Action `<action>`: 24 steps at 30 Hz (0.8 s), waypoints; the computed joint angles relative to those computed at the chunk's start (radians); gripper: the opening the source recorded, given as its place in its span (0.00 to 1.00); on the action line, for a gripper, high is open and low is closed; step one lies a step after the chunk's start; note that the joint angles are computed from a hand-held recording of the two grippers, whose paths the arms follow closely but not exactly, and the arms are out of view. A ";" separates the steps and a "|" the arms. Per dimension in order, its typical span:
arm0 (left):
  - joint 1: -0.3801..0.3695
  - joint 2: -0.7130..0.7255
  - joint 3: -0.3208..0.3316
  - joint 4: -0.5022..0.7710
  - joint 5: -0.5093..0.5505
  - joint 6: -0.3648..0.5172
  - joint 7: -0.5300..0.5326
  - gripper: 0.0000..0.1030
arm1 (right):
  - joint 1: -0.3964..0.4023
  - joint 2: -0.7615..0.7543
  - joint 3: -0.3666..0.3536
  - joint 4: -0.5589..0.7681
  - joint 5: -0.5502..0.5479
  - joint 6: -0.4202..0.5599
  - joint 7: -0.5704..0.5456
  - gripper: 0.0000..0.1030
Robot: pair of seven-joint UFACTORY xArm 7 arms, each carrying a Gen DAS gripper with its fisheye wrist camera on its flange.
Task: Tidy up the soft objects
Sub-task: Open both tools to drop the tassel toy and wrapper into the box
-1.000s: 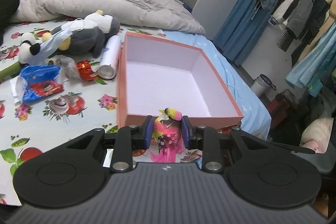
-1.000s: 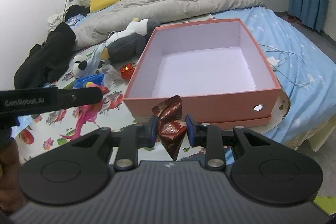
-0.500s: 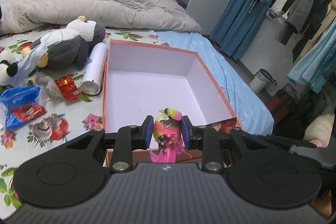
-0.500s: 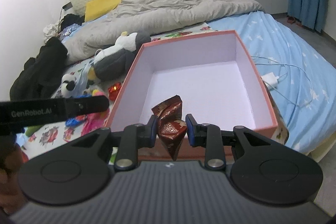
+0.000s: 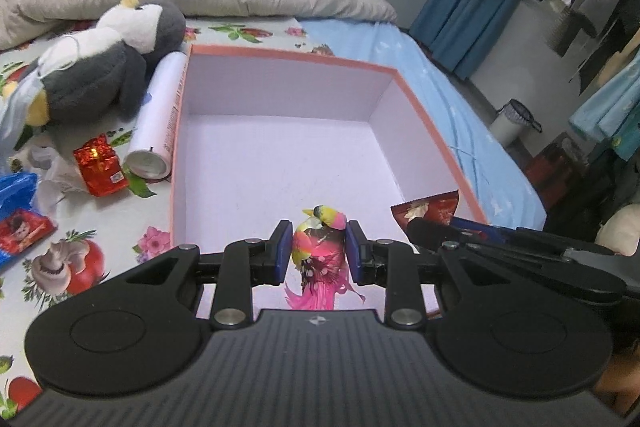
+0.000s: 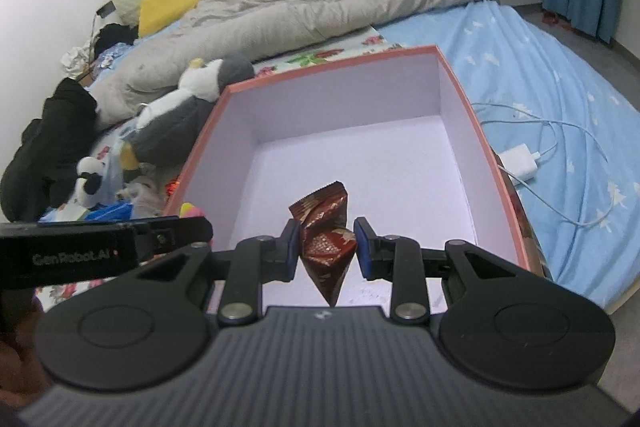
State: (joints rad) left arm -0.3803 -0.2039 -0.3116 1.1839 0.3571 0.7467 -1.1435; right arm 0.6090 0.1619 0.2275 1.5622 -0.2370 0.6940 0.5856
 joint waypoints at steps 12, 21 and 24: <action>-0.006 0.113 0.060 0.026 -0.038 -0.049 0.039 0.34 | -0.014 0.115 -0.033 0.069 0.046 0.044 -0.027 0.36; -0.027 0.094 0.049 0.041 0.017 -0.007 0.026 0.54 | 0.004 0.085 -0.036 0.049 0.022 0.040 -0.006 0.54; -0.029 0.062 0.037 0.028 0.024 0.003 0.011 0.54 | 0.005 0.051 -0.030 0.019 0.015 0.030 0.008 0.54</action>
State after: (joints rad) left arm -0.4095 -0.1418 -0.2742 1.2117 0.3814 0.7500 -1.1320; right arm 0.6138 0.2133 0.1975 1.5816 -0.2218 0.7243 0.5938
